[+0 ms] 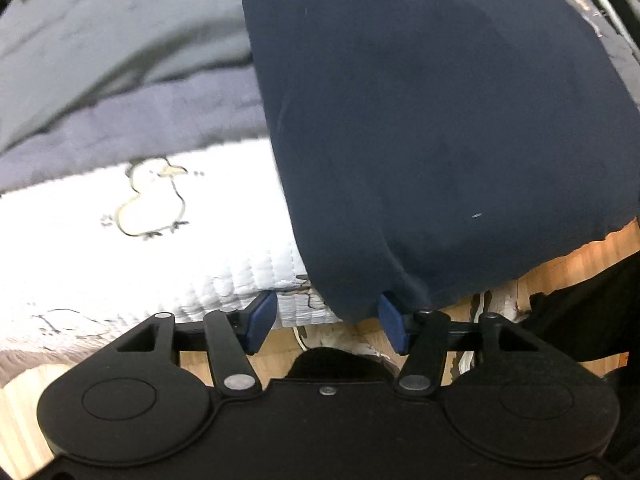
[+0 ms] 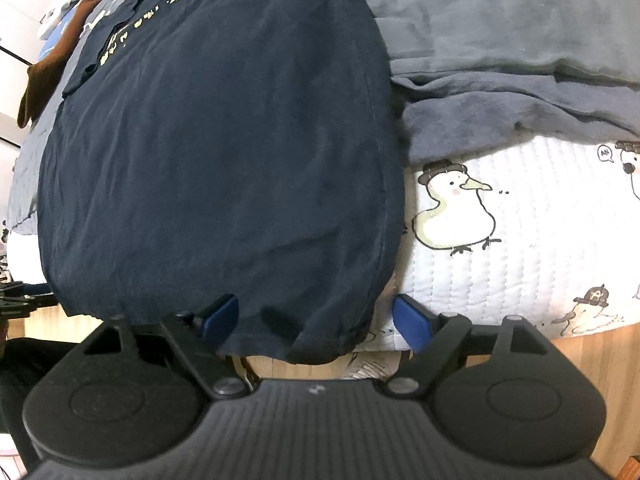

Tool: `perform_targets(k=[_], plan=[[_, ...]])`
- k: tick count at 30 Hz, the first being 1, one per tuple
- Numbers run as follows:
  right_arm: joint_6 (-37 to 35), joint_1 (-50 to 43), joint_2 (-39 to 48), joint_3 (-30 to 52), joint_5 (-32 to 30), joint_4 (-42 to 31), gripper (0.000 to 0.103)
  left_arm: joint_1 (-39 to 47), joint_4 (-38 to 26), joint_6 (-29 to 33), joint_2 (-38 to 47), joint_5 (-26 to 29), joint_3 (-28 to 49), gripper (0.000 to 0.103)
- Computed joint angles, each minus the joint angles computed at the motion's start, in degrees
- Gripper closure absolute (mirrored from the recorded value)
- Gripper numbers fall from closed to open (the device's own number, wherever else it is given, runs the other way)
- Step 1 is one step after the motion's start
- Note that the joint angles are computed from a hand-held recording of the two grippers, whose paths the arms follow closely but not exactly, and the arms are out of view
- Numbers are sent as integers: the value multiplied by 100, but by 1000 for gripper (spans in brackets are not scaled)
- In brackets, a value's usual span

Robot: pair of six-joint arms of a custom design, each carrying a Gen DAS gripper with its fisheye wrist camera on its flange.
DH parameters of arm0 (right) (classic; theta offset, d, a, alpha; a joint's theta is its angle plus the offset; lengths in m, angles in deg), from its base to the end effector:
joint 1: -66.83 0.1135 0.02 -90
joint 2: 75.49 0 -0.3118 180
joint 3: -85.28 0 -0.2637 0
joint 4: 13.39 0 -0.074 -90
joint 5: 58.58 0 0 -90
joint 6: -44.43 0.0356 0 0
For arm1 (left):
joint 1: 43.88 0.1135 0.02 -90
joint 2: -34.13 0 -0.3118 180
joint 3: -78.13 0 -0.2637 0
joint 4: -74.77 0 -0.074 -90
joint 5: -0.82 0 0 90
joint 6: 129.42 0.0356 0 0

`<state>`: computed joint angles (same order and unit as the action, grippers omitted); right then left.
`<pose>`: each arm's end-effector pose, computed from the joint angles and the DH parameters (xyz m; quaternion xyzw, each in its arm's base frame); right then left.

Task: Fold clothes

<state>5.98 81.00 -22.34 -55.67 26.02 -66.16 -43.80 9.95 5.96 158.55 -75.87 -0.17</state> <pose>0.1269 0.0355 0.1981 0.3046 0.9300 0.1474 0.1432 0.4442 -0.0076 0.1603 0.3847 0.9155 -0.0986 0.0644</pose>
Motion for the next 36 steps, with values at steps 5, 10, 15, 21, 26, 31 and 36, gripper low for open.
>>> perform_targets(k=[5, 10, 15, 21, 26, 31, 36], plan=[[10, -40, -92, 32, 67, -131, 58, 61, -210, -130, 84, 124, 121, 47], [26, -77, -265, 22, 61, -184, 91, 240, -435, -2, 39, 486, 162, 97], [180, -17, -739, 54, 101, -309, 97, 527, -528, 137, -251, 990, 93, 101], [251, -361, -1816, 260, 81, -743, 98, 996, -1079, 64, -496, 2022, 525, 101], [448, -903, -1899, 184, -66, 155, 98, 994, -1107, -451, -496, 2798, 947, 101], [425, -1722, -1594, 31, -483, 1198, 98, 725, -535, -1353, -475, 3256, 1084, 101], [571, -2321, -792, -241, -774, 2641, 98, 364, 176, -2357, -116, 3222, 1300, 101]])
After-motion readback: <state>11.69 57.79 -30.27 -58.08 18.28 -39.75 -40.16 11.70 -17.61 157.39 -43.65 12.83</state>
